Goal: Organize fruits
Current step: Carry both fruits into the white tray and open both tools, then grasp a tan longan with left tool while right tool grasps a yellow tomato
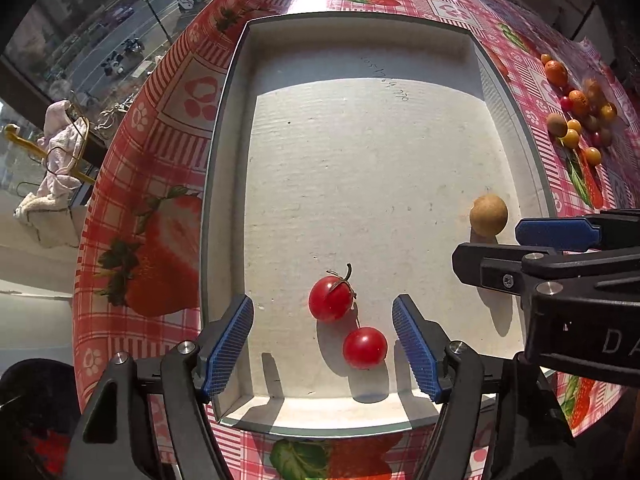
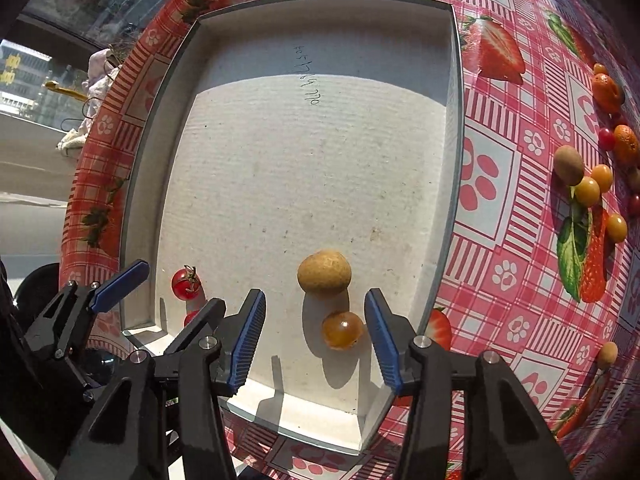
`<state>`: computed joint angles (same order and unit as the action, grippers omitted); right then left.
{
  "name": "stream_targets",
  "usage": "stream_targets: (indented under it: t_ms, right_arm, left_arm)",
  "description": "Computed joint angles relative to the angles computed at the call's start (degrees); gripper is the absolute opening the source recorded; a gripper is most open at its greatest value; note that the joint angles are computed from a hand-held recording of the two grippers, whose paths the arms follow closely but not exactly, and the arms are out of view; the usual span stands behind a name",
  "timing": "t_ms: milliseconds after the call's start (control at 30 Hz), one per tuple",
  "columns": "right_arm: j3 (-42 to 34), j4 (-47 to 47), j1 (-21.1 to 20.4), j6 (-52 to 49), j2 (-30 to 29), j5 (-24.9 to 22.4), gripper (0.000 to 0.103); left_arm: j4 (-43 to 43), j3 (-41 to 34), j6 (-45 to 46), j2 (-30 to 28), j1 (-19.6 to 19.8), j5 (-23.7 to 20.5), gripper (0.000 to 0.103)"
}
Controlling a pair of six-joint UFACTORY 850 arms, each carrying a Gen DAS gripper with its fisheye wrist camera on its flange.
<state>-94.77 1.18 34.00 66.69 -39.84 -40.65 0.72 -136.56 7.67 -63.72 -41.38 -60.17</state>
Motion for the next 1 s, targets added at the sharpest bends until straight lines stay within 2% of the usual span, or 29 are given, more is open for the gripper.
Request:
stream_targets:
  t_ms: [133,200,467,600,800,1000]
  right_arm:
    - [1.34,-0.18,-0.03,0.96,1.36,1.58,0.081]
    - [1.89,-1.37,0.17,2.59,2.33,1.53,0.086]
    - [6.34,-6.71,1.46,10.3,7.64,3.39,0.087]
    - [12.61,-9.27,2.16,16.6,12.32,4.58,0.087]
    - [22.23,-11.43,4.11,26.7,18.79,3.84,0.087]
    - [32.95,-12.76,8.06,40.27,26.39,1.51,0.087]
  left_arm:
    - [0.59,0.32,-0.33,0.47,-0.14,-0.08,0.073]
    - [0.54,-0.04,-0.2,0.55,-0.17,-0.38,0.073]
    - [0.38,2.36,1.62,3.12,-1.34,0.31,0.073]
    - [-0.71,2.78,3.69,3.82,-2.71,0.3,0.073]
    - [-3.34,2.64,8.43,4.48,-5.5,0.41,0.073]
    - [-6.47,-4.67,12.92,1.2,-8.73,-2.93,0.073]
